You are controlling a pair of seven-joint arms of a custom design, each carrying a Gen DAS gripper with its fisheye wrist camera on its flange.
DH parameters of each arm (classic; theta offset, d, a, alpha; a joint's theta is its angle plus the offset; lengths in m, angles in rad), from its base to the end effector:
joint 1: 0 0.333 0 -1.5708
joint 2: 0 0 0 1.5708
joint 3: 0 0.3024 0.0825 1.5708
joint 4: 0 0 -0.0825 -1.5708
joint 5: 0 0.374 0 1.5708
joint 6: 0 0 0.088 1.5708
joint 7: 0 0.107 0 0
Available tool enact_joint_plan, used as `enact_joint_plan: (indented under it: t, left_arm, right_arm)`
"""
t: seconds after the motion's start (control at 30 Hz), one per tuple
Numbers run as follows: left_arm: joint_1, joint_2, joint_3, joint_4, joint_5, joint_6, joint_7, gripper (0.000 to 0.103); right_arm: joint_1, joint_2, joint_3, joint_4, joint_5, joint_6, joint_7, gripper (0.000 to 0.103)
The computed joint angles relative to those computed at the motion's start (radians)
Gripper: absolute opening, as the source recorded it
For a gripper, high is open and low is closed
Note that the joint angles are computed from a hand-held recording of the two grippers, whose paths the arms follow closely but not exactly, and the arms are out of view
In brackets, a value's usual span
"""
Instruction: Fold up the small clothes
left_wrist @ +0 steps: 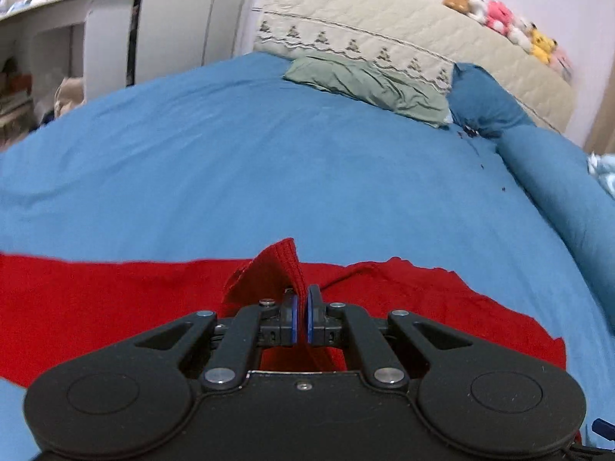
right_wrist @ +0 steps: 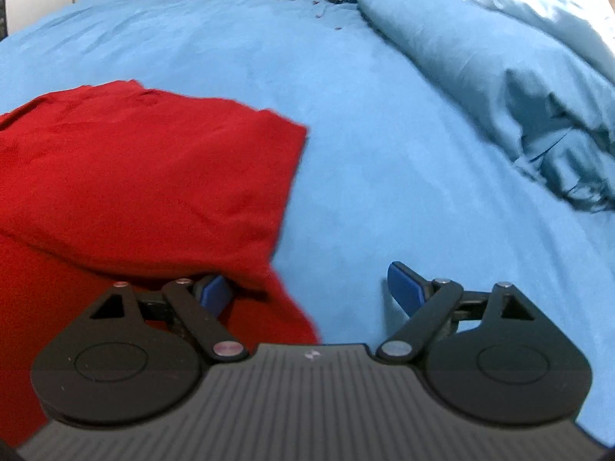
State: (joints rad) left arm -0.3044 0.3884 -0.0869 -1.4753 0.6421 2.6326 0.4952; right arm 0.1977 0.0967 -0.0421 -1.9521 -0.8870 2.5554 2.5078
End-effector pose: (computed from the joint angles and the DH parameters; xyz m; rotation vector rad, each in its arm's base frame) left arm 0.6538 -0.2737 0.5335 -1.9525 1.4959 -0.9425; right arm 0.5987 0.1057 0.4718 -1.7331 2.0075 -1.0540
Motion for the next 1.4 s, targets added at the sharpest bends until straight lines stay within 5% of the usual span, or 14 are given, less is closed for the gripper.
enact_joint_plan:
  t: [0.1, 0.3, 0.5, 0.7, 0.9, 1.17, 1.23, 1.4]
  left_arm:
    - [0.014, -0.049, 0.000, -0.080, 0.005, 0.025, -0.003, 0.004]
    - [0.073, -0.109, -0.058, -0.189, -0.126, -0.066, 0.157, 0.013]
    - [0.073, -0.181, -0.063, -0.241, -0.122, -0.181, 0.205, 0.043]
    - [0.080, -0.163, -0.084, -0.162, -0.085, -0.108, 0.317, 0.066]
    - [0.061, -0.009, -0.088, -0.004, -0.204, -0.107, 0.447, 0.067]
    - [0.054, -0.024, -0.083, -0.049, -0.248, -0.073, 0.521, 0.067]
    - [0.054, -0.017, -0.082, -0.043, -0.255, -0.080, 0.529, 0.067]
    - [0.044, 0.022, -0.080, 0.000, -0.288, -0.152, 0.508, 0.067]
  right_arm:
    - [-0.014, -0.024, -0.005, -0.028, 0.018, 0.006, -0.004, 0.100]
    - [-0.055, -0.056, 0.000, -0.079, 0.115, 0.067, -0.082, 0.100]
    - [-0.074, -0.070, 0.009, -0.070, 0.242, 0.075, -0.300, 0.100]
    - [-0.073, -0.113, 0.034, -0.091, 0.615, 0.249, -0.533, 0.102]
    - [-0.018, 0.045, 0.026, 0.024, 0.712, 0.207, -0.553, 0.101]
    - [-0.023, -0.030, 0.016, -0.070, 0.736, 0.298, -0.586, 0.102]
    - [-0.024, 0.013, 0.016, -0.009, 0.736, 0.333, -0.610, 0.103]
    - [0.001, 0.233, -0.029, 0.261, 0.777, 0.251, -0.675, 0.103]
